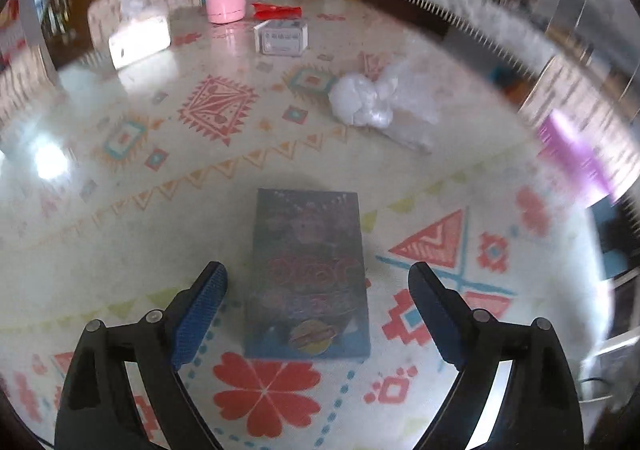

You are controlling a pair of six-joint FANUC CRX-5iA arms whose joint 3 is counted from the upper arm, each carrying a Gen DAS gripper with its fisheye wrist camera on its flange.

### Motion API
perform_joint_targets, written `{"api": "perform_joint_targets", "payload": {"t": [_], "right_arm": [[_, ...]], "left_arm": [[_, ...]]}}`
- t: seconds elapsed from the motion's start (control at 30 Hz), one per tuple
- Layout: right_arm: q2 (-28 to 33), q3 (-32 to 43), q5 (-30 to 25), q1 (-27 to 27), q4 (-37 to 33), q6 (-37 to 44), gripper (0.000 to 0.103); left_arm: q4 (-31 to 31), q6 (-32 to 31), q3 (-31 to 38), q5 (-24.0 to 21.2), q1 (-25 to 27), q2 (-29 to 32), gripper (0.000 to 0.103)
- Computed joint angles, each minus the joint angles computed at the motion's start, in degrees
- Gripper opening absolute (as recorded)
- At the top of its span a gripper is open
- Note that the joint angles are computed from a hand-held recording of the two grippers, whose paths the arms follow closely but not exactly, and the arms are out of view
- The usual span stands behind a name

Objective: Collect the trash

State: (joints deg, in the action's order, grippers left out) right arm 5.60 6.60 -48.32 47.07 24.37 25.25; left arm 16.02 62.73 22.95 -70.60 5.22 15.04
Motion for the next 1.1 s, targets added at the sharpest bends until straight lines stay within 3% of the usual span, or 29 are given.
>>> {"api": "perform_joint_targets", "payload": {"t": [0.07, 0.1, 0.13, 0.23, 0.4, 0.73, 0.9, 1.1], "right_arm": [[-1.5, -2.1, 1.2, -0.5, -0.5, -0.7, 0.017], [-2.1, -2.8, 1.5, -0.6, -0.7, -0.8, 0.017], [-2.9, -4.0, 2.0, -0.8, -0.9, -1.0, 0.017], [-4.6, -6.2, 3.3, -1.6, -1.5, -1.3, 0.017], [-7.9, -10.7, 6.4, -3.6, -1.6, -3.0, 0.017], [-14.3, -16.7, 7.0, -7.2, 0.9, -5.8, 0.017], [-17.3, -19.2, 6.2, -8.5, 2.3, -7.6, 0.017], [-18.9, -20.3, 5.4, -11.1, 4.3, -9.0, 0.017]], "left_arm": [[-1.8, 0.9, -0.8, 1.7, -1.2, -1.0, 0.071], [-2.3, 1.4, -0.4, 1.4, -1.5, -1.1, 0.054], [-2.5, 2.1, 0.9, -0.3, -1.7, -0.6, 0.053], [-4.1, 2.8, 1.3, -1.0, -2.8, -1.2, 0.053], [-0.7, 1.5, 0.6, -3.3, -3.2, -2.1, 0.053], [0.1, 2.0, 6.7, -3.0, -11.9, -0.5, 0.053], [0.1, 2.4, 11.3, -4.1, -16.7, 2.4, 0.053], [2.2, 3.6, 21.3, -8.8, -21.3, 9.5, 0.053]]}}
